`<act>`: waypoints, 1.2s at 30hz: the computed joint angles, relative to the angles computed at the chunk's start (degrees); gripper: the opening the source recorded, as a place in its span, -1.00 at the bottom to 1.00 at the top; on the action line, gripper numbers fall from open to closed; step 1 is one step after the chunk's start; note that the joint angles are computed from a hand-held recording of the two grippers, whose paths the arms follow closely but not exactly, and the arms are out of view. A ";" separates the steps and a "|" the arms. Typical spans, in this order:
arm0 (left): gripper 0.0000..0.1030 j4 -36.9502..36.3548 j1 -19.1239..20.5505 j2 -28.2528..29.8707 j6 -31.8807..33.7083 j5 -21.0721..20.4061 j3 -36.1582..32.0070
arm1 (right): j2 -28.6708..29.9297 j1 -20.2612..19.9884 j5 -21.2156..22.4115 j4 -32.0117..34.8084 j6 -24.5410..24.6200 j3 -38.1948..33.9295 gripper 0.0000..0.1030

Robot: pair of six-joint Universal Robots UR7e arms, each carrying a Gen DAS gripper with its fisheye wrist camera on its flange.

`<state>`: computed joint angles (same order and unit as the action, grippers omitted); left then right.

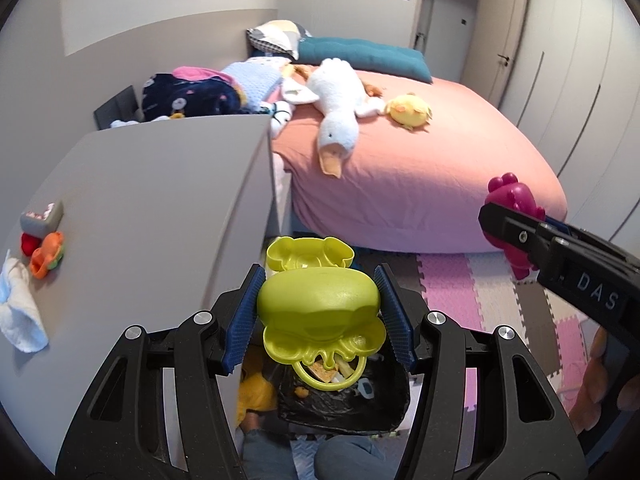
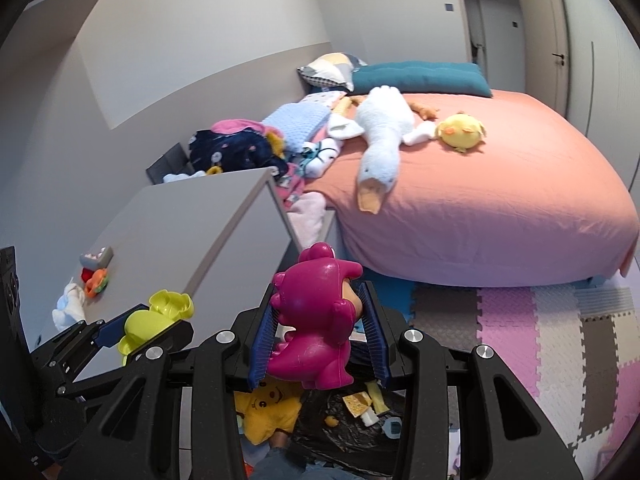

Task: Collect trash
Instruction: 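Carry the green toy and magenta dinosaur with both tools over the trash bin, then open both tools to drop the toys into the trash bin, then move both open tools back over the table items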

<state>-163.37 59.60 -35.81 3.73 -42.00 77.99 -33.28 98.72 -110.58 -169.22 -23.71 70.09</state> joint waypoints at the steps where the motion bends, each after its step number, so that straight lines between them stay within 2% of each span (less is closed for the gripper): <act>1: 0.08 0.32 -0.01 0.23 0.09 -0.10 -0.19 | -0.02 -0.16 -0.22 0.01 0.16 -0.12 -0.18; 8: 0.08 3.89 0.30 2.12 -0.06 -1.53 -2.63 | 0.48 -0.92 -1.28 0.89 0.81 -1.66 -0.18; 10: 0.09 6.56 0.56 2.71 -0.08 -2.11 -3.82 | 1.22 -0.91 -2.79 1.68 0.80 -2.96 -0.17; 11: 0.34 7.95 0.56 3.10 -0.16 -1.55 -4.41 | 1.68 -0.80 -4.01 1.44 0.50 -3.53 -0.03; 12: 0.86 7.78 0.46 3.90 0.10 0.65 -4.98 | 2.46 -0.64 -6.06 0.23 0.31 -4.32 0.27; 14: 0.87 3.55 0.25 4.86 0.91 4.27 -4.75 | 3.23 -0.62 -7.88 -1.75 0.38 -5.00 0.37; 19: 0.87 7.21 1.53 3.01 -5.76 2.29 -4.17 | 2.84 -1.43 -7.24 -1.25 1.29 -4.50 0.37; 26: 0.87 5.56 1.23 1.80 -4.95 4.41 -2.21 | 2.53 -1.71 -5.90 -0.17 2.41 -3.94 0.38; 36: 0.87 2.99 1.56 -0.75 -5.13 6.39 1.05 | 3.40 -0.63 -5.02 0.31 1.11 -3.86 0.38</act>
